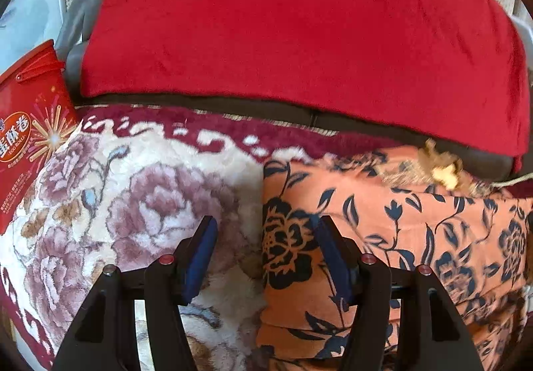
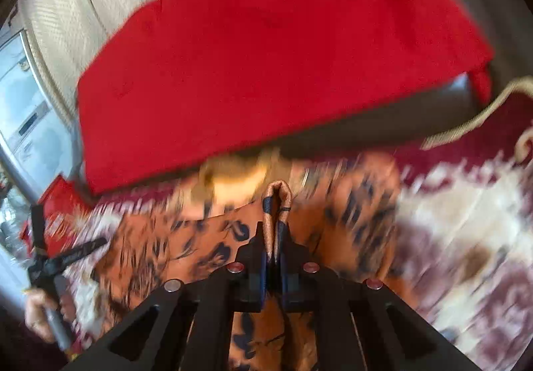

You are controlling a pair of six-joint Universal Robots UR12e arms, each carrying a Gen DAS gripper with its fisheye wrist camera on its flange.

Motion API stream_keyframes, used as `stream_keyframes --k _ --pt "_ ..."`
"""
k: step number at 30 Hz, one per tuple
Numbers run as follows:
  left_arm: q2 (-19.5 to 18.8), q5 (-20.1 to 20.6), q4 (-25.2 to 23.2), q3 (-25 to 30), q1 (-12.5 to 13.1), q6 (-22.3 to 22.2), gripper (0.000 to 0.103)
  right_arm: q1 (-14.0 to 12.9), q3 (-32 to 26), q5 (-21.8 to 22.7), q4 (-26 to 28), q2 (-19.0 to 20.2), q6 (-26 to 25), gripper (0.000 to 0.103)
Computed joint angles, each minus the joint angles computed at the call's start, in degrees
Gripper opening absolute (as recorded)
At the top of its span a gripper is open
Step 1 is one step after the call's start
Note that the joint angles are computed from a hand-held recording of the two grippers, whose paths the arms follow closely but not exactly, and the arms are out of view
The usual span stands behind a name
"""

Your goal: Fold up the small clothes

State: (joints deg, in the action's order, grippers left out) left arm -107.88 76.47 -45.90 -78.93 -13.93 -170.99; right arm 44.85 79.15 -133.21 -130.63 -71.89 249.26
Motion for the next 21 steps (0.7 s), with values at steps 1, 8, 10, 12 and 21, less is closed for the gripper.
stream_keyframes --k 1,8,10,12,21 --pt "0.1 -0.7 0.3 -0.1 0.0 0.2 0.063 0.1 -0.2 -1.9 1.2 0.0 1.6 0.006" --pt "-0.7 4.8 -1.8 -0.8 -3.3 7.5 0.071 -3.7 4.1 5.7 7.9 -2.8 15.9 0.01" --pt "-0.9 6.4 -2.0 -0.8 -3.8 8.0 0.071 -4.0 4.8 7.8 7.3 -3.2 17.0 0.01" --pt "-0.7 5.9 -1.2 -0.9 -3.6 7.5 0.071 -3.1 4.2 4.1 8.8 -3.4 18.6 0.018" --pt "0.8 6.0 2.9 -2.9 -4.5 8.2 0.071 0.6 0.5 -4.9 -0.2 0.3 4.7 0.048"
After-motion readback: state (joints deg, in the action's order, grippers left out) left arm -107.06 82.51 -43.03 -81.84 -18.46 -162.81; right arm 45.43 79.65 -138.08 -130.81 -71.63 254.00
